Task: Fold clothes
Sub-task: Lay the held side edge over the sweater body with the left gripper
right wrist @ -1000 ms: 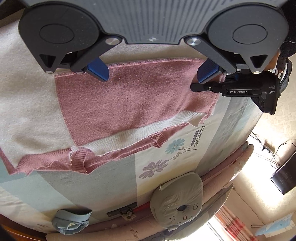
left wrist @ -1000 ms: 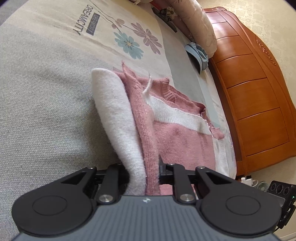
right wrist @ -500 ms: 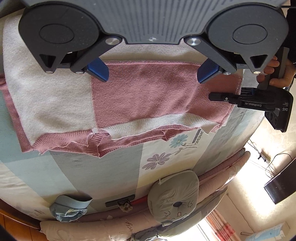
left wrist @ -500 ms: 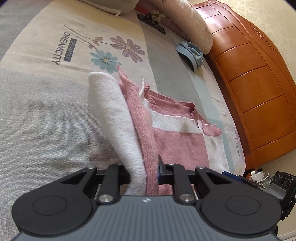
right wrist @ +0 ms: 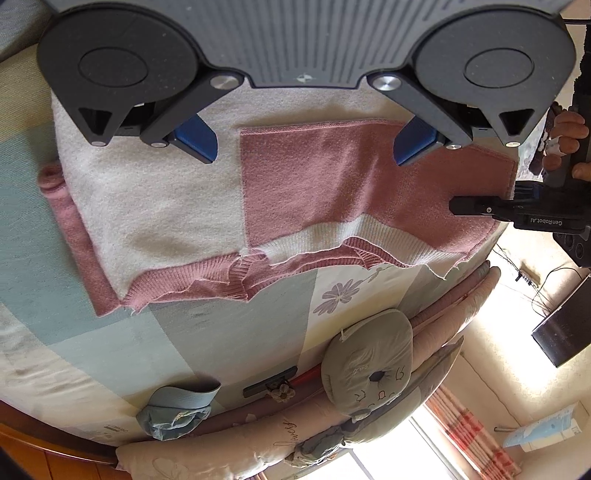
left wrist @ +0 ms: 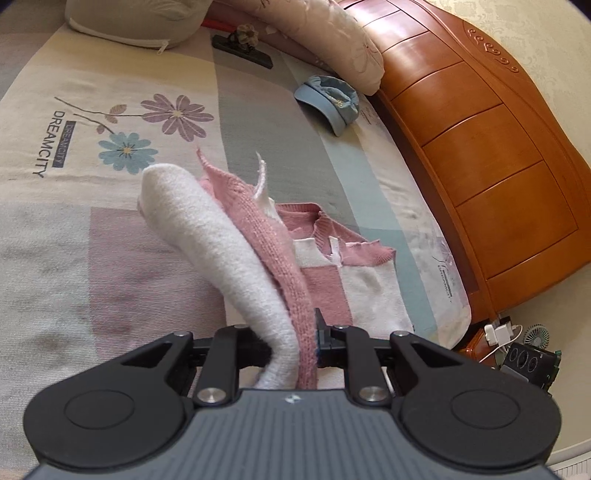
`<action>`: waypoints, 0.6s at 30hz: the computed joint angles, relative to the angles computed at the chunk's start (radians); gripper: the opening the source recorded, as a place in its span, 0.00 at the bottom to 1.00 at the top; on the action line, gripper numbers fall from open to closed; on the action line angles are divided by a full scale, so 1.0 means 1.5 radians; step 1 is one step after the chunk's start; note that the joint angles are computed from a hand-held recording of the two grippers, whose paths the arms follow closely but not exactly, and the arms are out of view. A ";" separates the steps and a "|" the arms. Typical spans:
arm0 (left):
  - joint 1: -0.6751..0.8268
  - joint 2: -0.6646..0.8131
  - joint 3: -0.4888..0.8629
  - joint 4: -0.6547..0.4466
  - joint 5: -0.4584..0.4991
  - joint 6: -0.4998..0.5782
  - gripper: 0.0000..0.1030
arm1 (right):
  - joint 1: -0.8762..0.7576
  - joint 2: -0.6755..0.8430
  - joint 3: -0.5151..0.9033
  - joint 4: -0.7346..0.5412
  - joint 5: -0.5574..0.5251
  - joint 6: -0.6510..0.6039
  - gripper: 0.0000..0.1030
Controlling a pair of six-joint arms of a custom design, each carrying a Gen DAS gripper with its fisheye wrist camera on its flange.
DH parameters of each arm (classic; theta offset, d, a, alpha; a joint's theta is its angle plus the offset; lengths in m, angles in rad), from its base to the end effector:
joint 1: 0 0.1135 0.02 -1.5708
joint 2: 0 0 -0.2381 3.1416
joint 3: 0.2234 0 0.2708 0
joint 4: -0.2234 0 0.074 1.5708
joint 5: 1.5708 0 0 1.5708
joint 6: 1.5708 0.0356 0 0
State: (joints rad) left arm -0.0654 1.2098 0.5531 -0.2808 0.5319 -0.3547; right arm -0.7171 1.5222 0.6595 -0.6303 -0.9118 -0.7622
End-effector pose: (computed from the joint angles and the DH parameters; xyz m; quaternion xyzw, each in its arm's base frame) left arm 0.2419 -0.0339 0.1382 -0.0512 0.9191 -0.3069 0.2418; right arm 0.1943 -0.1320 0.0942 -0.0373 0.8966 0.3014 0.3223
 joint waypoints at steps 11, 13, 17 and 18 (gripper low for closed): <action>-0.124 0.029 0.073 0.017 -0.034 -0.085 0.17 | -0.082 0.070 0.058 -0.068 -0.021 -0.098 1.00; -0.144 0.045 0.088 0.026 -0.039 -0.100 0.17 | -0.098 0.080 0.067 -0.076 -0.025 -0.108 1.00; -0.179 0.080 0.114 0.048 -0.050 -0.129 0.17 | -0.129 0.099 0.089 -0.093 -0.033 -0.126 1.00; -0.189 0.089 0.121 0.052 -0.054 -0.137 0.17 | -0.136 0.103 0.094 -0.096 -0.035 -0.130 1.00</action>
State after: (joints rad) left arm -0.3485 1.3435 0.7351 -0.2031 0.4506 -0.5598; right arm -0.9207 1.6768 0.8000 -0.7749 -0.9645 -0.9569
